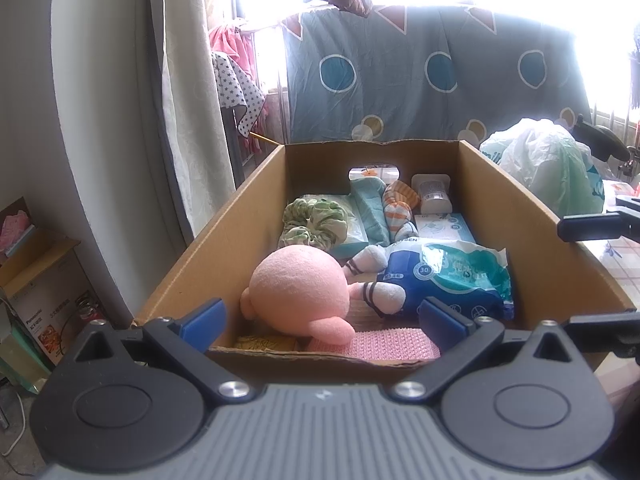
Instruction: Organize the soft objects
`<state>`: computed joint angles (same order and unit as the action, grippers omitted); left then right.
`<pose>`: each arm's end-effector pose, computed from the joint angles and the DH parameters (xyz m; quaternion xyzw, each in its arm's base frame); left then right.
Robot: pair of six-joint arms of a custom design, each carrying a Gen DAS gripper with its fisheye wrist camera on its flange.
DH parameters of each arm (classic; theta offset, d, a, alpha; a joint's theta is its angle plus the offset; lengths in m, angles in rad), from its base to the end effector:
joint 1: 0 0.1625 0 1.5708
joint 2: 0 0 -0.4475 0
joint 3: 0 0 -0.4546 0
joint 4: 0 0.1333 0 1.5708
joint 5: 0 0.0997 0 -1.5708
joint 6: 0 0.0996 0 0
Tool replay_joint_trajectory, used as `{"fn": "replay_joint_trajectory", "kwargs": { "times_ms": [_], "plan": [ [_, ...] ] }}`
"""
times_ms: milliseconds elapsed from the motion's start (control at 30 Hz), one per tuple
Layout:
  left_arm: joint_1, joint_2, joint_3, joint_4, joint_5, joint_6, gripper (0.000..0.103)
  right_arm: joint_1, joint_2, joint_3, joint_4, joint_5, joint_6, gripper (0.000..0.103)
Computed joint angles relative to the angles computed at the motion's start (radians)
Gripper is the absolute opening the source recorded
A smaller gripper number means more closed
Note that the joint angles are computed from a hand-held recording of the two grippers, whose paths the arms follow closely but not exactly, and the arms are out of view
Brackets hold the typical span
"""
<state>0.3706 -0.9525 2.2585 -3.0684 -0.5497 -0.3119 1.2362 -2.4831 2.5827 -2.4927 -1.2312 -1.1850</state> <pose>-0.3741 -0.3795 0.0563 0.3310 0.8043 -0.3944 0.2966 0.0801 -0.2767 0.4003 0.4342 -0.7952 0.3923 0.1590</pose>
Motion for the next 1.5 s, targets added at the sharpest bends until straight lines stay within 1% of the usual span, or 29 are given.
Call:
{"fn": "replay_joint_trajectory", "kwargs": {
  "times_ms": [433,667,800,1033,1400,1500],
  "plan": [
    [-0.004,0.013,0.006,-0.042,0.010,0.012,0.103,-0.009,0.004,-0.012,0.023,0.013,0.008,0.101],
    [0.001,-0.007,-0.008,0.047,-0.003,-0.028,0.103,-0.013,0.005,-0.018,0.033,0.020,0.013,0.101],
    [0.002,-0.005,-0.009,0.050,-0.001,-0.035,0.103,-0.018,0.004,-0.024,0.046,0.028,0.023,0.101],
    [0.003,-0.012,-0.014,0.080,-0.006,-0.047,0.103,-0.017,0.003,-0.022,0.043,0.027,0.015,0.101],
    [0.003,-0.014,-0.011,0.076,-0.009,-0.042,0.103,-0.020,-0.002,-0.023,0.054,0.030,0.013,0.102],
    [0.006,-0.022,-0.017,0.106,-0.019,-0.051,0.103,-0.019,-0.002,-0.023,0.055,0.029,0.015,0.102]
  ]
}}
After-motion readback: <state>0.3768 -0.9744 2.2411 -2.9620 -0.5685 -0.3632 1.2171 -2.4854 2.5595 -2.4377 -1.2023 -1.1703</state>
